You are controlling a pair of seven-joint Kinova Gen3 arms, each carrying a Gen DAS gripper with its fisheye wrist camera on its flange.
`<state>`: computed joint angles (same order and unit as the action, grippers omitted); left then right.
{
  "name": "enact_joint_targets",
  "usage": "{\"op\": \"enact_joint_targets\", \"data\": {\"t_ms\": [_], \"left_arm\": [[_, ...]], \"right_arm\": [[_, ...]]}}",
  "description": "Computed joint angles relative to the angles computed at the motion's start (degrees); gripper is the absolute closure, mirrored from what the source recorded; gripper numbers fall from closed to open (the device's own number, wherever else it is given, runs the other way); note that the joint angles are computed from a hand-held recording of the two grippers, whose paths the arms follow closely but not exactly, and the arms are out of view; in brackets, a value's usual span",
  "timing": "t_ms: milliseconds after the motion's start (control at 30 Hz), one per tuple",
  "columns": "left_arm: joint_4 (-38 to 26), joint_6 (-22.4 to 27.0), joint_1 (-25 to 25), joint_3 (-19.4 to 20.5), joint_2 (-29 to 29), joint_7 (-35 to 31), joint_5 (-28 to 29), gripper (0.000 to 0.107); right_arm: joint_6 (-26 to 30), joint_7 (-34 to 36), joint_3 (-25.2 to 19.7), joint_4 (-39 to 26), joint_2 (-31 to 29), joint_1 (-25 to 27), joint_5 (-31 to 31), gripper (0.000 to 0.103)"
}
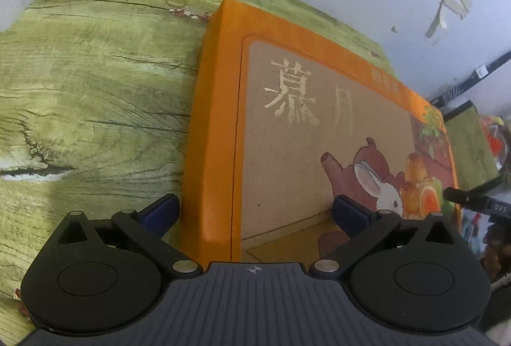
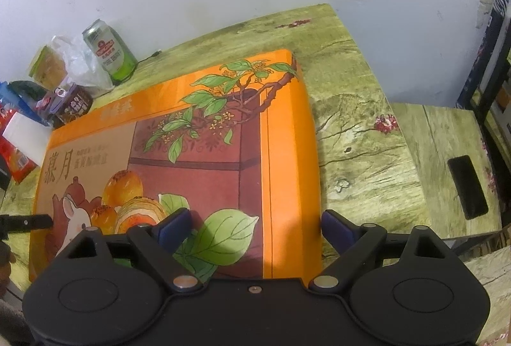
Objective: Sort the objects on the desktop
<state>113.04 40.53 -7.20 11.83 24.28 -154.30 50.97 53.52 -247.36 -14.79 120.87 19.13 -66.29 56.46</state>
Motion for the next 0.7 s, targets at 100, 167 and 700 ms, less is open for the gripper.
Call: {"op": "enact_joint_targets", "data": {"t_ms": [100,167,700], "left_arm": [[-0.13,-0.22,1.22,-0.34,-0.87,1.21,-1.56,0.006],[-1.04,0.94,1.74,-0.87,-1.11,3.60,-3.18,0.007],[-5.61,5.69,4.12,-1.57,-3.54,13.06,-11.32,0.008]], "right_arm": [[0.31,1.81,-0.14,-0.82,-0.11,0.42,-1.04,0.015],[0.94,3.85,-0.19,-1.74,-0.03,0.60,-2.11,0.015],[7.60,11.74,-0.24,-7.16,-0.51,-0.73,-6.00,0.015]]}}
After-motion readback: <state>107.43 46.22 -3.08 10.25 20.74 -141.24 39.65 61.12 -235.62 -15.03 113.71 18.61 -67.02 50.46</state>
